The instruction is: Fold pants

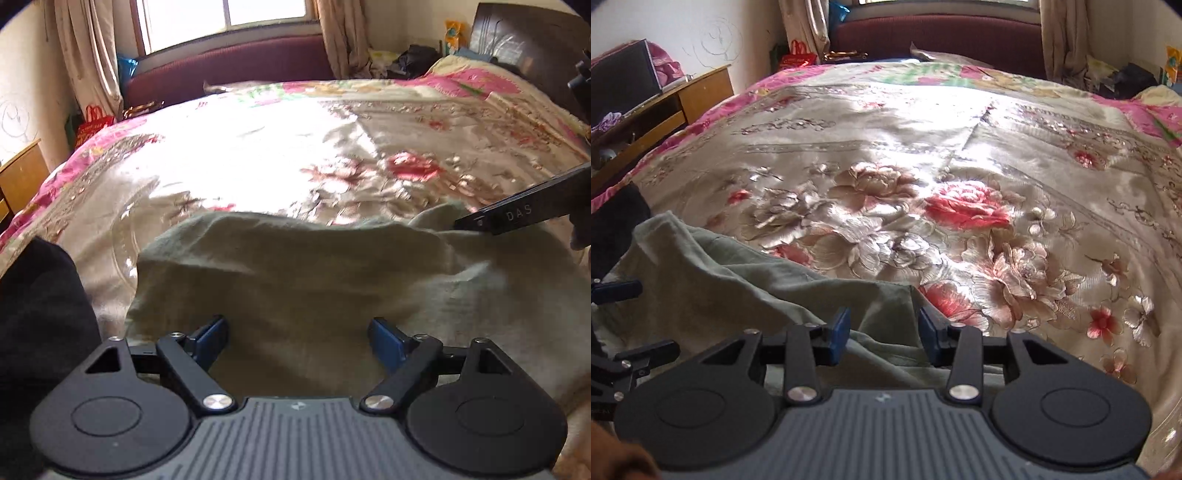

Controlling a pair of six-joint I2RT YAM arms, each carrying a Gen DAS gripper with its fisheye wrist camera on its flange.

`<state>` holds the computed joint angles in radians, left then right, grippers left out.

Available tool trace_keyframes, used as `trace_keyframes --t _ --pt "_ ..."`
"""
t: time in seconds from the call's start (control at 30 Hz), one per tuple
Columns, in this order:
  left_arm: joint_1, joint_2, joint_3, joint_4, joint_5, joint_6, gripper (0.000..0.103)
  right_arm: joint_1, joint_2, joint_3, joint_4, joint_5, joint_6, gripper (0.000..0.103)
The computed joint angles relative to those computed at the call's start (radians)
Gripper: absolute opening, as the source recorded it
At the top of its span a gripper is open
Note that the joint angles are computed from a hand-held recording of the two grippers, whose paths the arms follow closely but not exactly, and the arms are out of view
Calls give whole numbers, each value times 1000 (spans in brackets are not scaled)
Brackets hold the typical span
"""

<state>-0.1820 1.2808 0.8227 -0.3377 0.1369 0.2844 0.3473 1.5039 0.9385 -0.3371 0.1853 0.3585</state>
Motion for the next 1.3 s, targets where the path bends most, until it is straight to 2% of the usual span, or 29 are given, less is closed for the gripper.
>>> trace_keyframes --t 0.07,0.13,0.23,0.4,0.47,0.53,0.63,0.73,0.87,0.9,0.93,0.97,1.1,1.13,1.2,1.23,1.3 --pt "27 27 17 -27 0 -3 97 -53 3 -44 60 -43 -6 41" --pt "51 2 16 -51 3 -4 97 -70 -56 -59 34 -26 43 43" --pt "49 -50 -7 -62 -29 15 97 -96 -253 -161 30 -60 57 46" --pt "28 -103 -62 -73 -70 47 99 -84 -602 -301 -158 -81 147 47" --pt "30 -123 -80 -71 -74 43 99 -135 -738 -372 -218 -165 229 47" --pt "21 -132 -64 -105 -92 36 99 -222 -855 -453 -246 -299 315 49" --pt "-18 -163 -47 -153 -146 44 99 -328 -967 -570 -194 -478 420 49" --pt "-70 -201 -49 -179 -192 60 99 -373 -967 -664 -39 -620 500 49" --pt "-123 -223 -47 -188 -195 49 99 -457 -907 -701 62 -722 513 45" --pt "-134 -223 -47 -186 -191 43 99 -469 -904 -700 66 -736 516 42" --pt "-148 -219 -47 -183 -192 31 99 -455 -901 -701 85 -737 526 33" --pt "-162 -211 -44 -182 -198 18 99 -436 -875 -697 117 -740 537 28" --pt "-234 -194 -38 -184 -253 -22 99 -318 -707 -683 279 -699 568 28" --pt "-245 -196 -36 -188 -261 -25 99 -306 -689 -678 286 -684 564 28" --pt "-261 -205 -31 -204 -269 -32 99 -311 -743 -673 229 -655 550 17" --pt "-268 -210 -28 -216 -266 -38 99 -331 -786 -672 187 -657 535 8" --pt "-295 -220 -26 -234 -259 -48 99 -405 -944 -671 31 -669 495 6"
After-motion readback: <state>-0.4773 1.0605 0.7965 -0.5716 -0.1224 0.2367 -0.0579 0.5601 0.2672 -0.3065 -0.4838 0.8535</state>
